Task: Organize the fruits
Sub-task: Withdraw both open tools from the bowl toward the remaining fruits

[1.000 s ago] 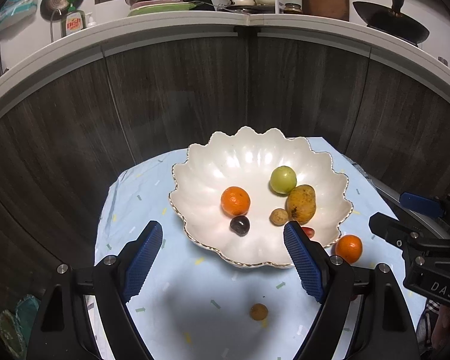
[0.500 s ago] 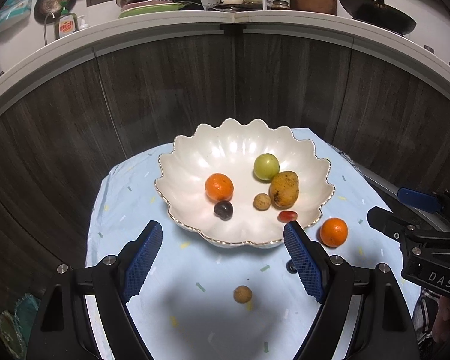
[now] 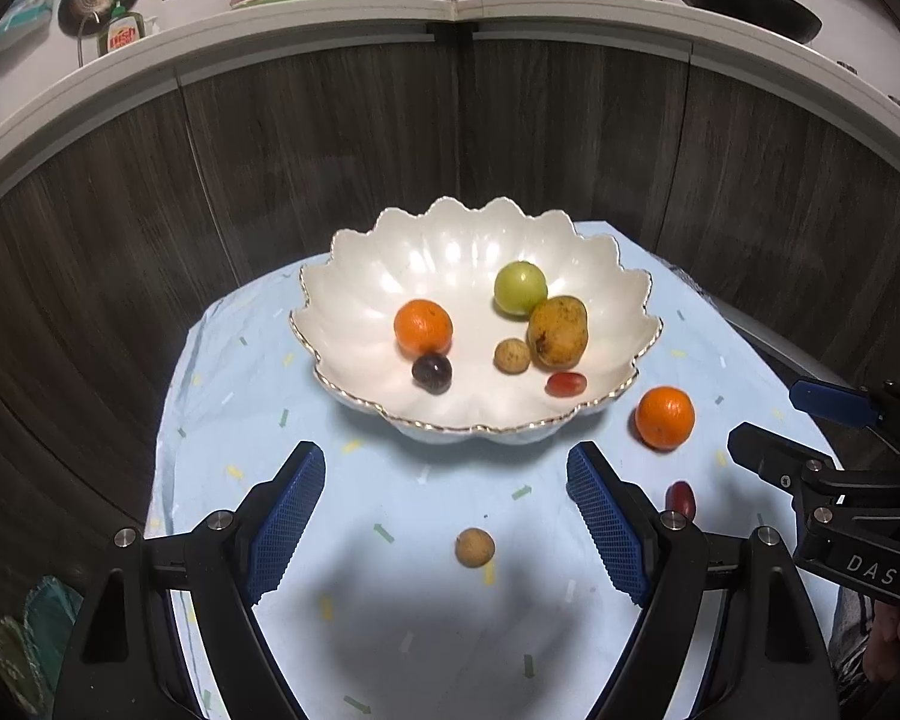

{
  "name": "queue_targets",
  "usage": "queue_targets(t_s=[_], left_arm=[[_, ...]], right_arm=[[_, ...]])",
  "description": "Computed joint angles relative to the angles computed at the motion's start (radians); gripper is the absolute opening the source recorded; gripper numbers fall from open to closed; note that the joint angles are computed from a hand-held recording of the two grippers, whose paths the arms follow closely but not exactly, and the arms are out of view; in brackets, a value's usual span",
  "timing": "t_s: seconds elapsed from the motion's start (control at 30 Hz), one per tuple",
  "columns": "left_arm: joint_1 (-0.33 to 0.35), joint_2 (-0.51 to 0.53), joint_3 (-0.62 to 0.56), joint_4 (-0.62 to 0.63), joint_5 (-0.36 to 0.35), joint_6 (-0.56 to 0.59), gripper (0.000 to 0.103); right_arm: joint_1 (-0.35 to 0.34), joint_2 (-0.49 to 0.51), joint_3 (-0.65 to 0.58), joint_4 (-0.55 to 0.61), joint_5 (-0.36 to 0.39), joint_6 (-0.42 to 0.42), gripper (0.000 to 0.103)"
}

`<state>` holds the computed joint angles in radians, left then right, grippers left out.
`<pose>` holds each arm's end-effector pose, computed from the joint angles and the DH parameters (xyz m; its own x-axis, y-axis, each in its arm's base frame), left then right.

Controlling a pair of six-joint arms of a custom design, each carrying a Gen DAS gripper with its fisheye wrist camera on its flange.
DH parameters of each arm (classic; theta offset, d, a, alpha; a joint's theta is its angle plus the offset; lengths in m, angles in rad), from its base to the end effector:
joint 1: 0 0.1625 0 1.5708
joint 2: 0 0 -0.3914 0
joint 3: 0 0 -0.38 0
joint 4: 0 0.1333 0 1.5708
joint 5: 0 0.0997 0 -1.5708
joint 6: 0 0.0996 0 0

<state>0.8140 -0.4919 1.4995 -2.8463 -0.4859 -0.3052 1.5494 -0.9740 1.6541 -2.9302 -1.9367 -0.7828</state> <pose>-0.2897 -0.6292 0.0076 -0.6761 -0.0672 -0.7338 0.4812 0.7139 -0.5087 0.0837 -0.6534 0.2375 -0.6702 -0.3751 0.6404 -0.6432 0.7240 -0.2491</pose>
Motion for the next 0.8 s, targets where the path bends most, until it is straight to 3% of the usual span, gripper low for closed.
queue_targets(t_s=[0.8], left_arm=[[0.035,0.031,0.05,-0.052,-0.036,0.005,0.083]], right_arm=[[-0.037,0.024,0.05,-0.058,-0.016,-0.027,0.065]])
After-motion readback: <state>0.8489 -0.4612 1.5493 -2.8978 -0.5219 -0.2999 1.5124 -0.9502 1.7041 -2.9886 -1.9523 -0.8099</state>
